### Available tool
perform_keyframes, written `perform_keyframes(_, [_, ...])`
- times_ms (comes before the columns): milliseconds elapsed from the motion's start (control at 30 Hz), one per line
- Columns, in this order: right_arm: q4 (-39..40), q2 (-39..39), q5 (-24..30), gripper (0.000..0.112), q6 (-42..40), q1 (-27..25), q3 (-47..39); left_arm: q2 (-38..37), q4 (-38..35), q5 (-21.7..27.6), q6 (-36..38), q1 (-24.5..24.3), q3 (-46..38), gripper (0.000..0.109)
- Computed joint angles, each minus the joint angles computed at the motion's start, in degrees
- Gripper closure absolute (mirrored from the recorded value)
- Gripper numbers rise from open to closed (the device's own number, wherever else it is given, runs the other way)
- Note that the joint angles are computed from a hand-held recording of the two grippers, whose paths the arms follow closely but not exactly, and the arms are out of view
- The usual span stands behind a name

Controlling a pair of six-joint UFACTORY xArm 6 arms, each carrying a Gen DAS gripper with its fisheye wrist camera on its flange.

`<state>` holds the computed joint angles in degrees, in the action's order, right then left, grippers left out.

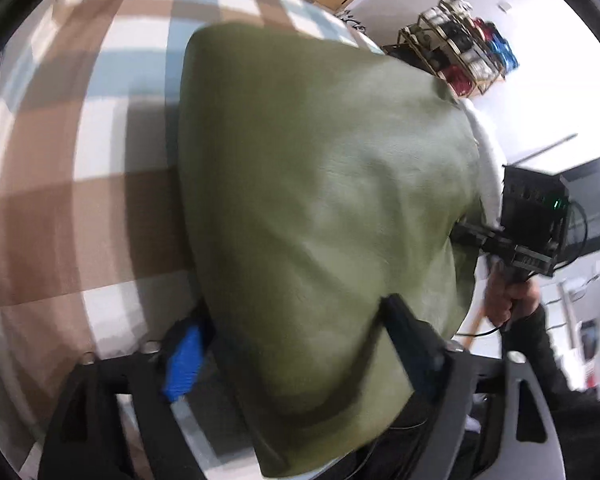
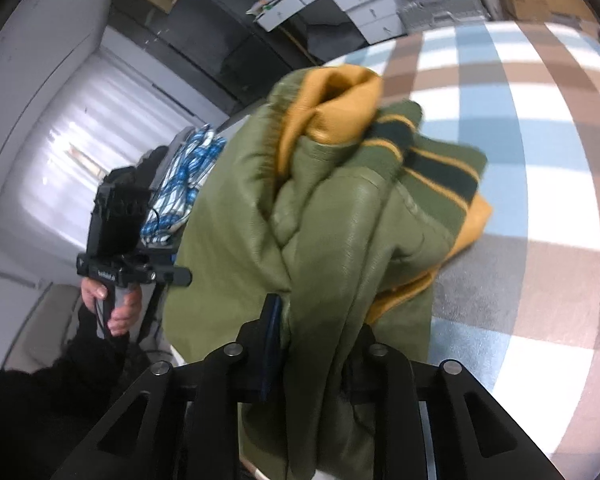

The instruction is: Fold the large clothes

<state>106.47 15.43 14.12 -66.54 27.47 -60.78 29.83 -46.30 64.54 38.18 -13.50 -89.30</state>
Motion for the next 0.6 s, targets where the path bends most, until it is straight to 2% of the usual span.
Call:
perform_keyframes(33, [-0.6,0.7,-0.1,0.083,0.5,-0.1,-0.5,1.5,-1.0,1.4,-0.6,0.3,-1.7,0.025])
perform_keyframes(100, [-0.8,1.4,0.0,0.083,0.8,-0.4,-1.2,2.1,-1.8,1.1,-1.4,0.1,-2.6,0.027])
perform_keyframes(200, [0.5,0.9,0.0,0.085,1.1,-0.5,-1.0,0.0,-0.6,-1.0,0.1,-0.7,-1.2,0.039])
perform_keyframes(333, [12.0,-4.0,0.7,0.092,-10.6,-0.5,1.5,-2.8,-0.6,-1.1,0.3,-1.4,-0.2,0.043])
perform_keyframes(367, [14.7,-5.5,-0.6,0.092,-13.8,0.1,1.6,-3.8,-0.5,-1.6,0.9,-1.8,0.5,0.043])
perform_keyframes(467, [17.2,-8.2,-4.0,0.092,-16.9,1.7,1.5,-5.3,-0.9,-3.0,2.0,-2.6,1.3,0.043])
perform_keyframes(600, [26.6,-11.5,-4.3,0.092,-27.1,1.3,3.4,-5.5,-4.0,-4.4,4.1,-3.4,1.9,0.043])
